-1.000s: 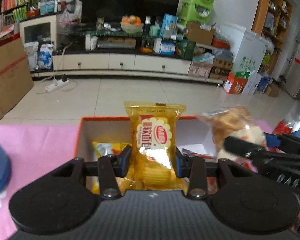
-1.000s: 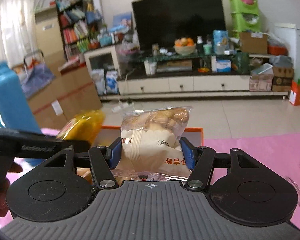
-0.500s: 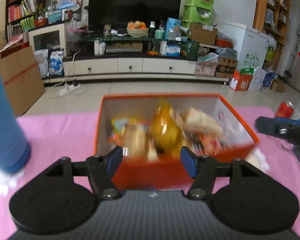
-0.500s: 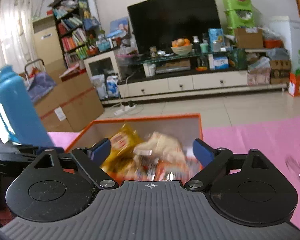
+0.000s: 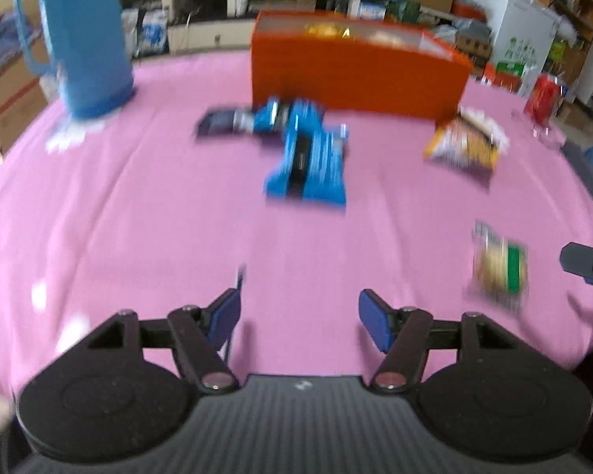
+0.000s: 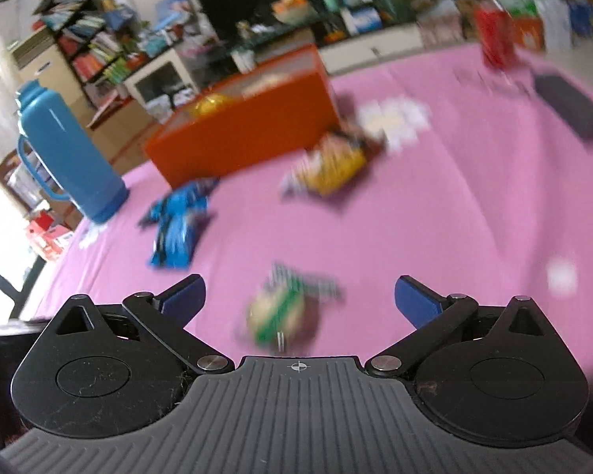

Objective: Organize snacks
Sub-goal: 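Move both open tools back to the remaining snacks, then grasp the blue-wrapped bar with the left tool while the right tool grasps the green-striped clear packet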

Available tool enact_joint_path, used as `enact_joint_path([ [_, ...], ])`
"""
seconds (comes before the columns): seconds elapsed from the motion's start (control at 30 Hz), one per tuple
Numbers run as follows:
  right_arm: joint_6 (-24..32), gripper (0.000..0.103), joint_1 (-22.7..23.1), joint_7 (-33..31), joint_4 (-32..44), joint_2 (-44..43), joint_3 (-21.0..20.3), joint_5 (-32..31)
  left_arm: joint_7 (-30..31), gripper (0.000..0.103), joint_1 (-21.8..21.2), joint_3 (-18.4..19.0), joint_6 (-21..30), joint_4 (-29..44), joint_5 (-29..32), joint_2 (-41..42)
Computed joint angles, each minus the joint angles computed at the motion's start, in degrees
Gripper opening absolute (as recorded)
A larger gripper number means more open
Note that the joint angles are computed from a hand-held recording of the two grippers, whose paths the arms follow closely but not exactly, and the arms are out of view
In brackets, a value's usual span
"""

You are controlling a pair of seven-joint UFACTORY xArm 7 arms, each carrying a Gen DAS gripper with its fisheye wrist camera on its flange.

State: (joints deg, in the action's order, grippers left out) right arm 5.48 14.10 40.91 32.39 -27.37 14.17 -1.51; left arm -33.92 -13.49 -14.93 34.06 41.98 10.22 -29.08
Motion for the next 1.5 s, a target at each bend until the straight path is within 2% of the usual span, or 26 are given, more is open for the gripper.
enact_joint_path([
  [0.1,0.22,0.097,3.82,-1.18,-1.86,-0.10,-1.73,1.65,-0.11,0.066,-0.03,-0.86,2.14,-0.27,0.77,-0.29],
  [0.23,-0.45,0.097,-0.08,-0.22,-2.46,-0.35,1.96,-1.05,-1.44,0.068,1.41,-1.30,0.20,2.89,3.00,2.88],
  [0.37,-0.03,0.097,3.26,-2.43,-0.25,2.37,-2.08,0.68,-5.11,0.069,4.70,-2.99,0.01,10.91,9.75,11.37],
  [0.4,-0.04,0.097,3.41,-2.52,0.02,2.71,-1.88,0.86,-6.29,0.069,5.01,-2.87,0.00,13.30,11.43,14.02],
  [0.57,0.79,0.097,5.98,-5.56,1.79,5.12,-3.72,2.65,-7.93,0.071,3.08,-0.19,0.50,23.51,15.65,25.00],
  [0.77,0.60,0.098,4.57,-6.61,2.78,6.51,-2.88,2.37,-9.36,0.077,-1.02,3.57,2.59,30.80,18.99,32.73],
  [0.87,1.14,0.098,4.17,-6.73,3.30,6.83,-2.64,2.27,-9.78,0.078,-3.18,5.69,3.36,32.62,19.53,35.01],
  [0.9,1.38,0.098,3.89,-6.62,3.54,6.99,-2.43,2.10,-9.99,0.082,-3.80,6.41,3.22,32.67,19.59,35.33],
  [1.03,2.38,0.097,2.99,-6.57,5.04,7.87,-1.90,1.16,-10.00,0.082,-5.01,8.01,2.29,32.71,18.76,35.55],
  [1.23,2.85,0.097,1.09,-5.41,8.34,9.84,-0.09,-1.89,-9.26,0.082,-5.28,8.73,1.18,32.26,17.40,35.48],
  [1.33,3.81,0.097,-0.70,-3.98,10.33,11.03,1.98,-5.55,-8.39,0.082,-5.16,8.88,0.69,32.14,16.72,35.51],
  [1.5,3.57,0.097,-0.63,-5.62,13.24,14.45,2.14,-10.42,-6.46,0.082,-4.83,9.02,-0.45,31.59,15.73,35.32],
])
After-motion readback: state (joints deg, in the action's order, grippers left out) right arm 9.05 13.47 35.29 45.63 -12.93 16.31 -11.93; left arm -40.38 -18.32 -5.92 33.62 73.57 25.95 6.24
